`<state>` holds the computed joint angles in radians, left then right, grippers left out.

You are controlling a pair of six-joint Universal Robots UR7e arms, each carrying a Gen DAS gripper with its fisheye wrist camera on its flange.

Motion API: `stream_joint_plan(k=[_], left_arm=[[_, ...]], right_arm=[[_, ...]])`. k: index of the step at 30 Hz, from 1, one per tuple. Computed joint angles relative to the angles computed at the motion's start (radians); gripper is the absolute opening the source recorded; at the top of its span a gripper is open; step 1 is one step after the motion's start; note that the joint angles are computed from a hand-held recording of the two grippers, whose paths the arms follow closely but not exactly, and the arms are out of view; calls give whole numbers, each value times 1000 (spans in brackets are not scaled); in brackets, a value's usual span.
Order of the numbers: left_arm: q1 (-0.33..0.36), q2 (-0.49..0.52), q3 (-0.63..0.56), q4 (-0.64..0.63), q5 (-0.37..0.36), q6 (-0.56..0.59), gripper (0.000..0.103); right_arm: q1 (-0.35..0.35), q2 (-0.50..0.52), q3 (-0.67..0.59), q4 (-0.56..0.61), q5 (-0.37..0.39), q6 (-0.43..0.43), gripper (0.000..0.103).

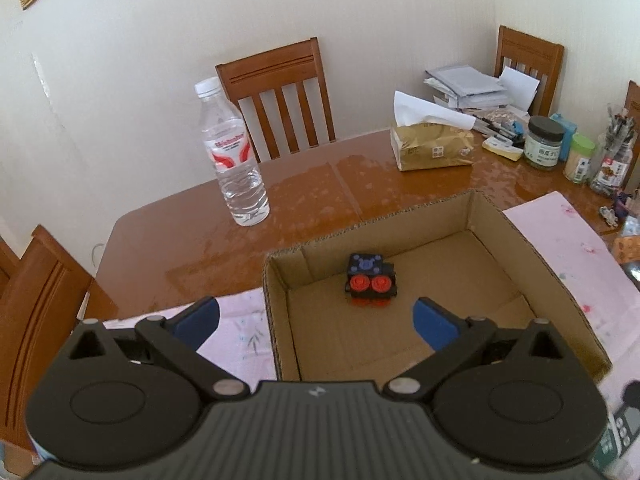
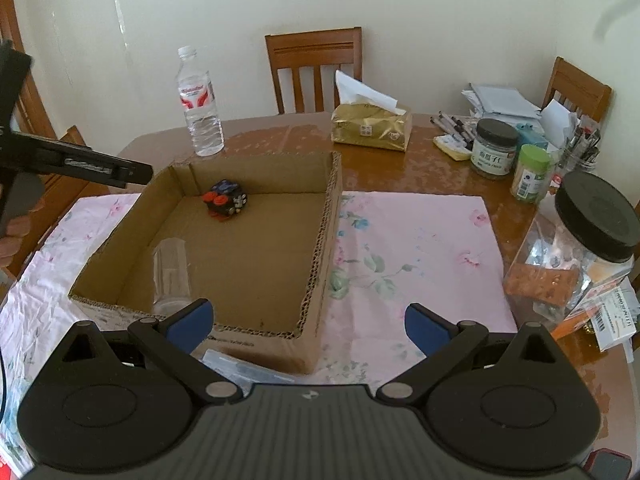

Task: Organize rigid objects
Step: 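Release the cube into the box with the left gripper while the right drops the jar in, then move the left tool to the light-blue capsule toy and close on it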

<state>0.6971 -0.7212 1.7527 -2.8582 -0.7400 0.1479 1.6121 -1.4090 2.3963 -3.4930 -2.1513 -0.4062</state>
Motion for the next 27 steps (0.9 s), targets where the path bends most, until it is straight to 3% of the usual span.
stream_joint_plan(k=[11, 18, 23, 27], left_arm=[[-37, -167, 223, 22, -8, -151, 102], [-37, -213, 330, 25, -13, -165, 102], [2, -219, 356, 73, -94, -217, 102], [27, -191, 361, 58, -103, -240, 102]], right_arm=[[57, 37, 21, -27, -53, 24, 103], [142, 101, 52, -98, -198, 118, 103], [222, 147, 69, -106, -324, 219, 103], [293, 176, 83, -87, -436, 310, 103]])
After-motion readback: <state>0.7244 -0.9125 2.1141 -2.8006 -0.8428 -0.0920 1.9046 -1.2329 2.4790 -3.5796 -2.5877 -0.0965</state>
